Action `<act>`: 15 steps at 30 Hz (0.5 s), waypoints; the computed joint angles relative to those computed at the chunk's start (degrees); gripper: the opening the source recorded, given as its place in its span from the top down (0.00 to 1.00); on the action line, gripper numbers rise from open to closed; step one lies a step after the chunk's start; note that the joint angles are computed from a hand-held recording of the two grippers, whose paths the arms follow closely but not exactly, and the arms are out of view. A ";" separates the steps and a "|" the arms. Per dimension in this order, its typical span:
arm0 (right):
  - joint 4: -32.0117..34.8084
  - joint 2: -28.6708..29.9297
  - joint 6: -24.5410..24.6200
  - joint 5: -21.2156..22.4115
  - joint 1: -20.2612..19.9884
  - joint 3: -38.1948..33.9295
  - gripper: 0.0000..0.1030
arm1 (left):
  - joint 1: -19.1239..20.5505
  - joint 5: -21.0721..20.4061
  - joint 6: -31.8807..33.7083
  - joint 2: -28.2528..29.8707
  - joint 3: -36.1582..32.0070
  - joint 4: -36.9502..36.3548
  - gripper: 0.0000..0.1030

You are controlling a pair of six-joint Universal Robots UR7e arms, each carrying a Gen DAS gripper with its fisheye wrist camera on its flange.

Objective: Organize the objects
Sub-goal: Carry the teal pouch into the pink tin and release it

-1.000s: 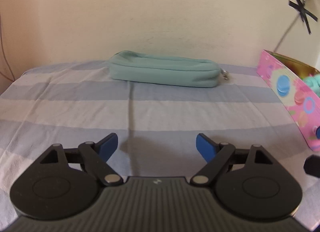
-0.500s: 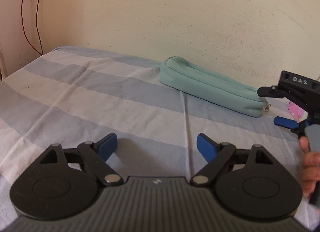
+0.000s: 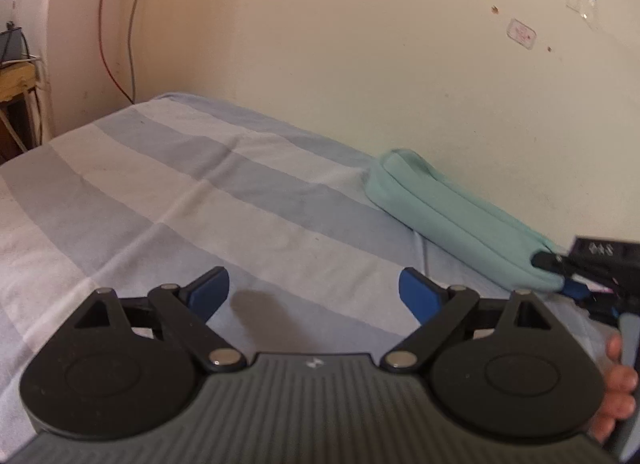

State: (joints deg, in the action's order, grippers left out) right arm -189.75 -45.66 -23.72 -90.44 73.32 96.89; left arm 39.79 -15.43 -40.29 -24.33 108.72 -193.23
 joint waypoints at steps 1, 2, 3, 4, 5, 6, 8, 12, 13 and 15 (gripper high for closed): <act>0.01 -1.38 -0.91 0.73 -0.51 1.96 0.66 | -0.15 1.30 1.06 0.37 -0.11 -1.76 0.09; 0.46 -2.94 -1.78 1.72 -1.12 4.00 0.66 | -0.33 2.34 2.94 0.93 -0.34 -4.35 0.09; 1.17 -4.96 -2.98 2.90 -1.87 6.51 0.66 | -0.59 3.24 5.60 1.64 -0.72 -7.65 0.09; 2.35 -7.08 -4.43 3.77 -2.41 8.75 0.66 | -0.83 3.68 8.85 2.41 -1.26 -11.08 0.09; 3.20 -9.65 -6.78 5.07 -3.36 11.92 0.66 | -1.01 3.66 12.92 3.24 -2.01 -14.71 0.08; 3.63 -11.83 -9.14 6.04 -4.17 14.67 0.66 | -1.26 3.37 16.26 3.92 -2.57 -17.19 0.08; 2.68 -15.63 -13.80 7.10 -5.74 19.97 0.66 | -1.68 1.98 21.87 4.91 -3.50 -19.30 0.08; -1.62 -22.96 -19.66 10.22 -10.39 29.79 0.66 | -2.42 0.45 29.15 6.85 -5.26 -17.91 0.11; -3.12 -24.20 -20.48 10.82 -11.57 31.54 0.66 | -2.53 0.13 29.94 7.11 -5.34 -17.42 0.11; -6.20 -25.97 -21.55 12.38 -13.85 34.55 0.66 | -2.86 -1.22 29.01 6.68 -4.34 -15.25 0.11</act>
